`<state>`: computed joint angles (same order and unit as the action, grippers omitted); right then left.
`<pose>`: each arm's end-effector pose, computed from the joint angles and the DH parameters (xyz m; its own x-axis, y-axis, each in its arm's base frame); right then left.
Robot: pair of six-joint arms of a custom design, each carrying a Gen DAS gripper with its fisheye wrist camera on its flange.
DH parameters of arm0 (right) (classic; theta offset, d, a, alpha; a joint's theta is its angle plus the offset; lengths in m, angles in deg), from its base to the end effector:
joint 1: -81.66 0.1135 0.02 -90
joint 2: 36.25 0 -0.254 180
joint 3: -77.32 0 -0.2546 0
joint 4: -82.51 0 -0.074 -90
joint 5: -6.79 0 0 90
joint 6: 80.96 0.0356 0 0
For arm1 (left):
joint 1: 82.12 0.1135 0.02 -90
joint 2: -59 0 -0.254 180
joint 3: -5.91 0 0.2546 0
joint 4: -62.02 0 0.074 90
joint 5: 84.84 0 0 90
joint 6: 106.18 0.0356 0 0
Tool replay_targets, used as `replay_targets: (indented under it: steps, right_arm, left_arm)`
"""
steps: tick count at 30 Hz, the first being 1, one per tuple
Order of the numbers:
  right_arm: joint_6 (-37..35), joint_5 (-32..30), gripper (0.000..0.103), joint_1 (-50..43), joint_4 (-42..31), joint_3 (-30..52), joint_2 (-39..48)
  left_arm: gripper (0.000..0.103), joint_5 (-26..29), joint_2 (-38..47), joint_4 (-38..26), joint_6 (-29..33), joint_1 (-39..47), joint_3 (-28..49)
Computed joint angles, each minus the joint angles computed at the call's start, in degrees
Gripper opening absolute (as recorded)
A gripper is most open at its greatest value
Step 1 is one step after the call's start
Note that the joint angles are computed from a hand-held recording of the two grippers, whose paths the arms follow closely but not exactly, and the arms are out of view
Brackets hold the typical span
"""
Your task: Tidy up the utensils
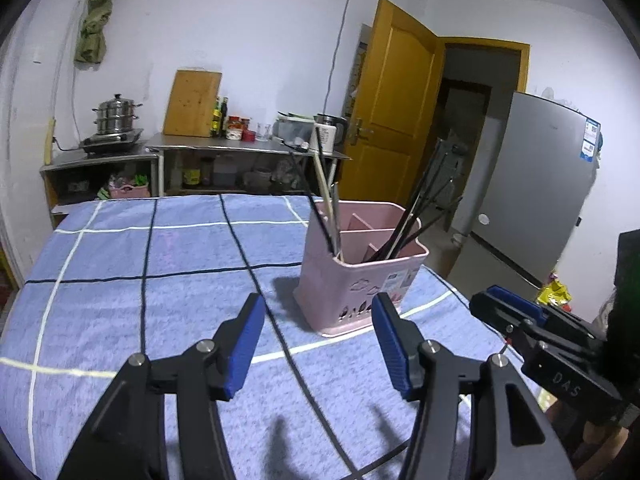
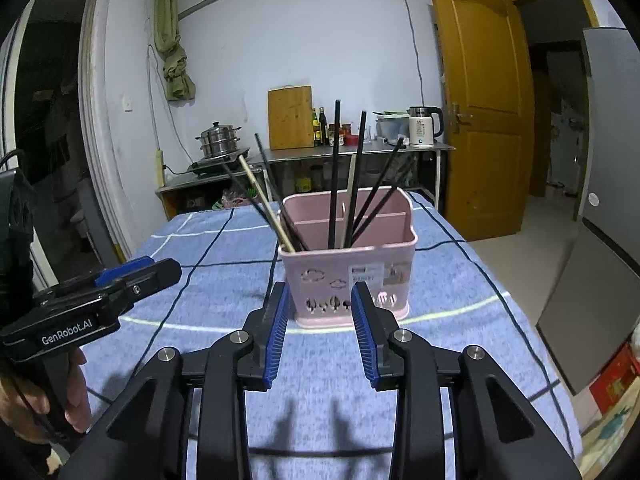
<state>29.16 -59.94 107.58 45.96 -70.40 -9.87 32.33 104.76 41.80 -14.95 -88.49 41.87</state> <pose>0.1298 0.0475 0.1981 -0.4635 0.1261 -0.8771 0.0677 0.9920 0.1068 0.1822 -0.0367 0.1993 -0.4865 0.0735 -0.8706 0.5022 0.8389 -0.2098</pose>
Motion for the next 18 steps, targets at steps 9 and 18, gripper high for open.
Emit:
replay_targets:
  steps: [9,18]
  right_arm:
    - [6.9,18.0,0.035,17.7,0.1,-7.4,-5.1]
    - [13.5,29.8,0.035,27.9,-1.7,-11.4,-7.6]
  left_arm:
    - [0.058,-6.9,-13.7,2.7,-0.4,-3.6,-11.4]
    - [0.058,-11.3,-22.6,1.0,-1.6,-5.6,-16.9]
